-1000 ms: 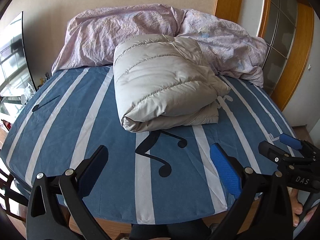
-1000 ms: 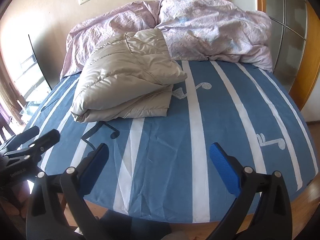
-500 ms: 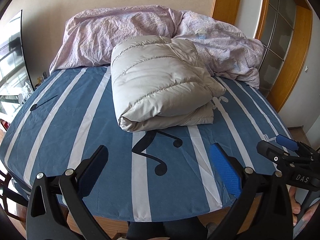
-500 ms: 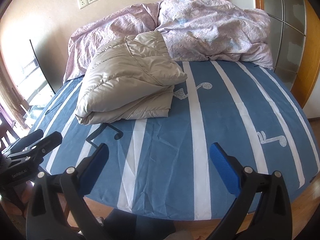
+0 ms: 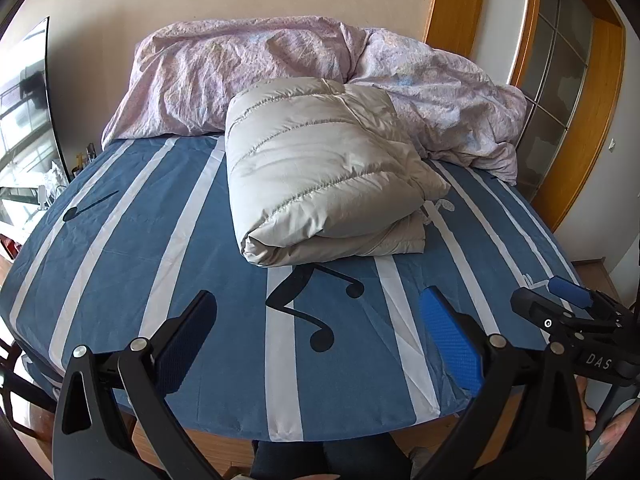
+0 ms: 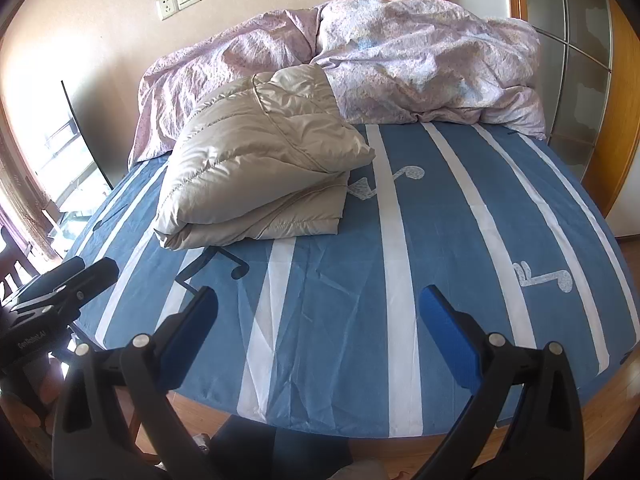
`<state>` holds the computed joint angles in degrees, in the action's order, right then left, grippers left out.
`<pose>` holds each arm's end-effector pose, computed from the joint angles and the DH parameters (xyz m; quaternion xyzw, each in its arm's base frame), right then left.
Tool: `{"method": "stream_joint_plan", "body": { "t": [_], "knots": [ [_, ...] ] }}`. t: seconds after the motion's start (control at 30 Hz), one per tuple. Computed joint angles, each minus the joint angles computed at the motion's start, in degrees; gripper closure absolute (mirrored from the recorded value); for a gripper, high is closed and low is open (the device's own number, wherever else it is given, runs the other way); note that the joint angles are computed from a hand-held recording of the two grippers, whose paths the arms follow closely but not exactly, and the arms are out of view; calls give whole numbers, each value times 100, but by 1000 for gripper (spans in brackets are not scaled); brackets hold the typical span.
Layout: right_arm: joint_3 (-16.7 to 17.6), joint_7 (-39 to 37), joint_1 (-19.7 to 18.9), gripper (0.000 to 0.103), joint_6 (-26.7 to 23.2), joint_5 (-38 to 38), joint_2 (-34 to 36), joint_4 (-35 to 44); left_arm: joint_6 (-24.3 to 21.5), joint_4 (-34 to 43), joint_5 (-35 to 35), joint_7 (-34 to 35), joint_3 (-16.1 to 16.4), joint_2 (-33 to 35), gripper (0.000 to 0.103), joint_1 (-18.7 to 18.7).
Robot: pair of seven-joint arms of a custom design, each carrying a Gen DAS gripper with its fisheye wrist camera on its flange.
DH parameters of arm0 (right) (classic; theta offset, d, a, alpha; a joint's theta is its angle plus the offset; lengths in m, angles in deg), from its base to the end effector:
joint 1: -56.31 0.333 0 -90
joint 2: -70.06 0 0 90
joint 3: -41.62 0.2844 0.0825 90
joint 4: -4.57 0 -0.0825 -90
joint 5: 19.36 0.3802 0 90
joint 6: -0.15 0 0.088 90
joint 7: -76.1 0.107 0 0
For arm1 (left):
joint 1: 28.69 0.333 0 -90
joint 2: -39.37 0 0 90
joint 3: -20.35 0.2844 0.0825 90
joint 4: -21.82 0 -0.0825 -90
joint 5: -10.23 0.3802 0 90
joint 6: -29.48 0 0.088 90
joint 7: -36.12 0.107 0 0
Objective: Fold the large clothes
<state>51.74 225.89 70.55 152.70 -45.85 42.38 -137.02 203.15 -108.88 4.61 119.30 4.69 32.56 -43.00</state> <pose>0.4096 0.2054 0.5085 -0.5622 0.7381 -0.2225 0.2994 0.4773 -0.2708 0.4772 -0.5299 0.7373 -0.3793 0.1783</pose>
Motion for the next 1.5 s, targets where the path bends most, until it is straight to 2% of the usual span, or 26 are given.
{"method": "stream_joint_plan", "body": {
  "t": [1.5],
  "knots": [
    [1,-15,23,2,-7,-9,94,70,34,33,-97,133,27,50,1,-22]
  ]
}}
